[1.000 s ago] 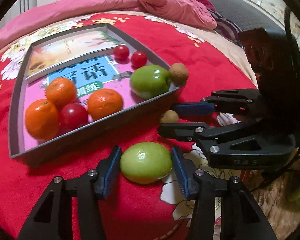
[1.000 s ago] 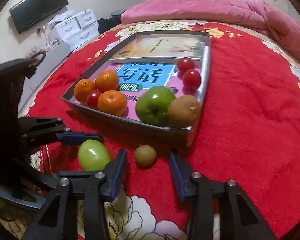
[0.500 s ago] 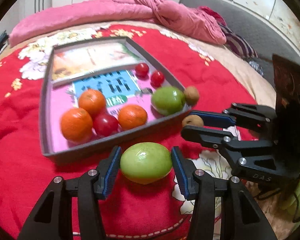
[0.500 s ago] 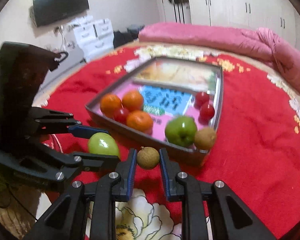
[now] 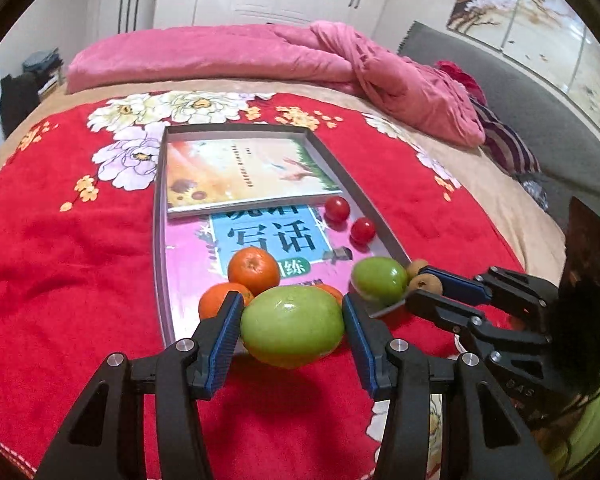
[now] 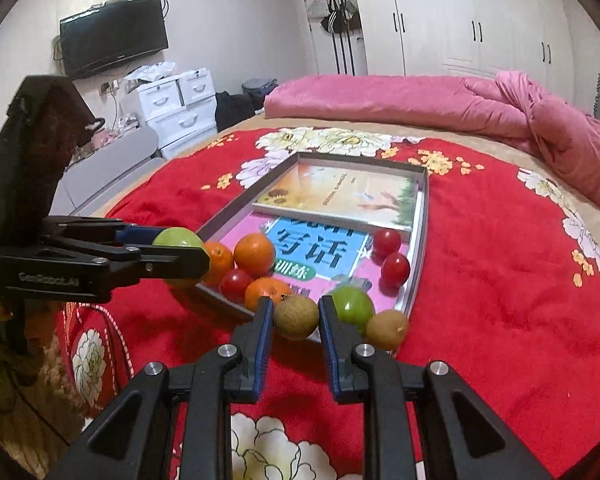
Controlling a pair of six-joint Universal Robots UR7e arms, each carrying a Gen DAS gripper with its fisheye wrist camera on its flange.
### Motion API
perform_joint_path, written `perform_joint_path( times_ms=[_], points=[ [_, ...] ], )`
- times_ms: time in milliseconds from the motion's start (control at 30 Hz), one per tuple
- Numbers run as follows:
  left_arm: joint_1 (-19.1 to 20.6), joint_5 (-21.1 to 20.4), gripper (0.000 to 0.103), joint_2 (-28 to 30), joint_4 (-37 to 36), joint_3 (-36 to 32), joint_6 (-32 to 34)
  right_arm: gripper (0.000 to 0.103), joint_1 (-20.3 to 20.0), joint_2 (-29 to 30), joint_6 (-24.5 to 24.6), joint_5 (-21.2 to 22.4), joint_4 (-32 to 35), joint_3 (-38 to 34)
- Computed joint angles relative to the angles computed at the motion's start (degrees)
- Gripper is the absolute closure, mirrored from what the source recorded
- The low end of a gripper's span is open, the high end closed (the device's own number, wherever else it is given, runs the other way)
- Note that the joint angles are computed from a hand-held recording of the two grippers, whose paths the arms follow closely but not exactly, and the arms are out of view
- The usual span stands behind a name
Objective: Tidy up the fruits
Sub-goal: 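Carry the green apple with the left gripper while the right carries the kiwi into the tray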
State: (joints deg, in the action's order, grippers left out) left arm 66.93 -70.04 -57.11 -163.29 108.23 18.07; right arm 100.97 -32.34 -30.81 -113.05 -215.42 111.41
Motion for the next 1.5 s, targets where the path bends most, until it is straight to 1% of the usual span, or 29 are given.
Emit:
perform_joint_path(
  times_ms=[100, 367, 600, 867, 1200, 1367, 1500],
  points=[
    [0.06, -0.11, 0.050, 0.91, -0.14, -0.74, -0.54, 0.080, 0.29, 0.47, -0.60, -0.15, -0.32, -0.87],
    [-0.14, 2.16, 0.050, 3.55, -0.60, -2.25, -1.53, 0.080, 1.01, 2.35, -2.65, -0.84, -0.06, -3.37],
    [-0.25, 3.21, 0.050, 4.68, -0.86, -3.23, -1.55, 0.080, 0.75, 2.72, -3.19, -0.81, 1.18, -4.51],
    [-0.37, 4.29, 0.050, 5.47, -1.30, -3.69, -1.51, 0.080, 0.66, 3.53, -4.43, -1.53, 0.38, -4.81],
    [-0.18, 4.36, 0.050, 5.75, -1.54, -3.95, -1.21, 0.080, 0.61, 4.57, -5.94, -2.70, 0.76, -5.39],
    [-0.10, 4.33, 0.050, 5.74, -1.63, -3.92, -1.22, 0.080, 0.51, 5.19, -5.89, -4.58, 2.04, -6.18],
    [-0.04, 4.23, 0.050, 5.75, -1.54, -4.00, -1.39, 0.080, 0.34, 5.27, -5.69, -4.86, 2.33, -6.25]
  ],
)
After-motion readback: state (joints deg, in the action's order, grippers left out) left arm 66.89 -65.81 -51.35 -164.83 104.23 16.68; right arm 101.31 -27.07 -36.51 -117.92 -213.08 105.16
